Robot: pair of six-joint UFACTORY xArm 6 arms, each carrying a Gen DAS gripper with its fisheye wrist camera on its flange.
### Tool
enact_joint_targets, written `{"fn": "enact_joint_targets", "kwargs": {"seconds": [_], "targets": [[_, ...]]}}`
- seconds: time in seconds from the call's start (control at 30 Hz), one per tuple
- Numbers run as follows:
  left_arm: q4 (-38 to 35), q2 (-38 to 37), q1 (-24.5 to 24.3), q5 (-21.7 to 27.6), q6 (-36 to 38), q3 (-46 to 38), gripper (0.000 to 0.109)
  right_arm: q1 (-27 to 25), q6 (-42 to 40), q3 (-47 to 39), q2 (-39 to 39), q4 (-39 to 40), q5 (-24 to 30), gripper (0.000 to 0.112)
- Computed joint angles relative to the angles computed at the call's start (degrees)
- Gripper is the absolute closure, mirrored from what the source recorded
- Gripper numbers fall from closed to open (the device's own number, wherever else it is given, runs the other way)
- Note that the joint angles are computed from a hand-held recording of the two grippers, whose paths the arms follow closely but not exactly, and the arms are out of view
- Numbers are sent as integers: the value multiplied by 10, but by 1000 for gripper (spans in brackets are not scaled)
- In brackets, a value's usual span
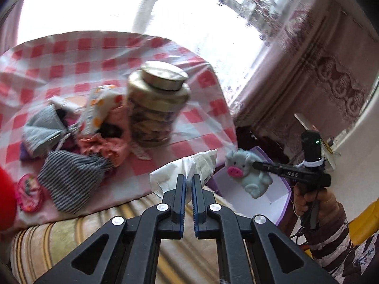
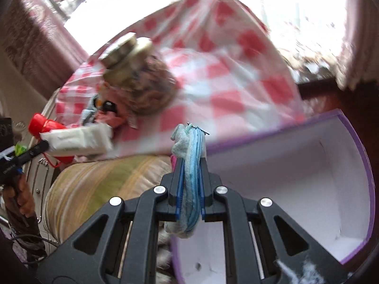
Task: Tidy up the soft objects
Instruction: 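Drop the pig plush in the box with right tool while left drops wipe packet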
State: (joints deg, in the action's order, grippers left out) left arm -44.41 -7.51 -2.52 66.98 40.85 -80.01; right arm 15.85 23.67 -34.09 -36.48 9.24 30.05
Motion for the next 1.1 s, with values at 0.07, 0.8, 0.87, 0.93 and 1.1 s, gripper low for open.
{"fn": "enact_joint_targets", "kwargs": {"seconds": [0.07,0.8,0.87,0.93,1.1], "targets": [[4,2,-26,-1,0,-3,104,-25,-11,35,-26,15,16,98],[82,169,-278,21,-9,-159,104,-213,8,121,-121,-80,148,41],[91,199,-309,34,-1,-190,104,-208,35,127,-163,-114,178,38],[99,223,-335,46,12,-218,104,-215,40,139,-209,-129,212,38],[126,313,-392,93,34,-322,102,-239,44,183,-318,-121,279,37]]}}
